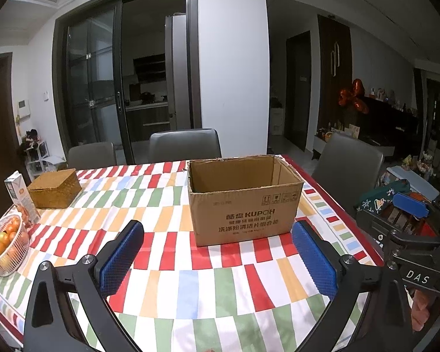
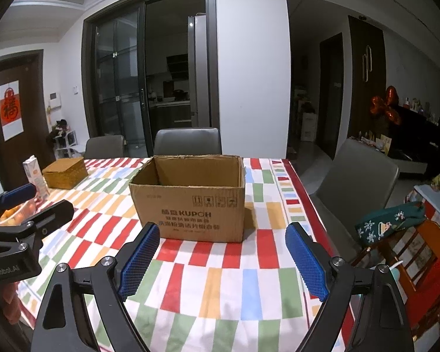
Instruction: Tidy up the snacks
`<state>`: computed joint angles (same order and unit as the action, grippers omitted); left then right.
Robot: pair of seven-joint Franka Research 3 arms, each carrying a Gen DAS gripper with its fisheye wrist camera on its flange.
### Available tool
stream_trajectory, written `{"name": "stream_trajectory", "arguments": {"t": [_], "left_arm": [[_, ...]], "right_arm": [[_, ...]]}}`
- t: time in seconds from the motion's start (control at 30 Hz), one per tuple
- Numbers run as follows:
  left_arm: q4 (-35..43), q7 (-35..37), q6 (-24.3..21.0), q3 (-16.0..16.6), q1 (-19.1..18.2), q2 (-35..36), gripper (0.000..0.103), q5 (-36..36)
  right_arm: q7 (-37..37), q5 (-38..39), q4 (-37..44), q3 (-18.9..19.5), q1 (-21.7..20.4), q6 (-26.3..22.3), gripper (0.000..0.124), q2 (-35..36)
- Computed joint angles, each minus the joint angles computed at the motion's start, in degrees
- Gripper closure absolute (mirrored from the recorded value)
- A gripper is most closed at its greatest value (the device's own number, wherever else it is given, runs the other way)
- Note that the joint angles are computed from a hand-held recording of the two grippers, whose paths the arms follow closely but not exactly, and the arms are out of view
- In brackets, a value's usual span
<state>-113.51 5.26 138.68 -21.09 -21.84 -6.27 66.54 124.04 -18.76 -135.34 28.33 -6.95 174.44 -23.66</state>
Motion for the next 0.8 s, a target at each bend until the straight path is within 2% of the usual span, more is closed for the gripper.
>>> {"name": "stream_trajectory", "arguments": {"t": [0.2, 0.53, 0.8], "left_arm": [[-0.41, -0.48, -1.92, -0.67, -0.49, -0.55, 0.000, 0.79], [-1.32, -1.44, -2.01, -0.87, -0.51, -1.32, 0.000, 1.57], [-1.44, -1.38, -2.06, -1.04, -0.41, -1.40, 0.000, 1.63]], "right_arm": [[-0.08, 0.87, -1.43, -0.42, 0.42, 0.18, 0.036, -1.57], [-1.30, 2.47, -2.20, -0.01, 0.20, 0.27, 0.036, -2.53], [-2.69, 4.07, -2.74, -1.05, 1.54, 0.08, 0.036, -2.83]]}}
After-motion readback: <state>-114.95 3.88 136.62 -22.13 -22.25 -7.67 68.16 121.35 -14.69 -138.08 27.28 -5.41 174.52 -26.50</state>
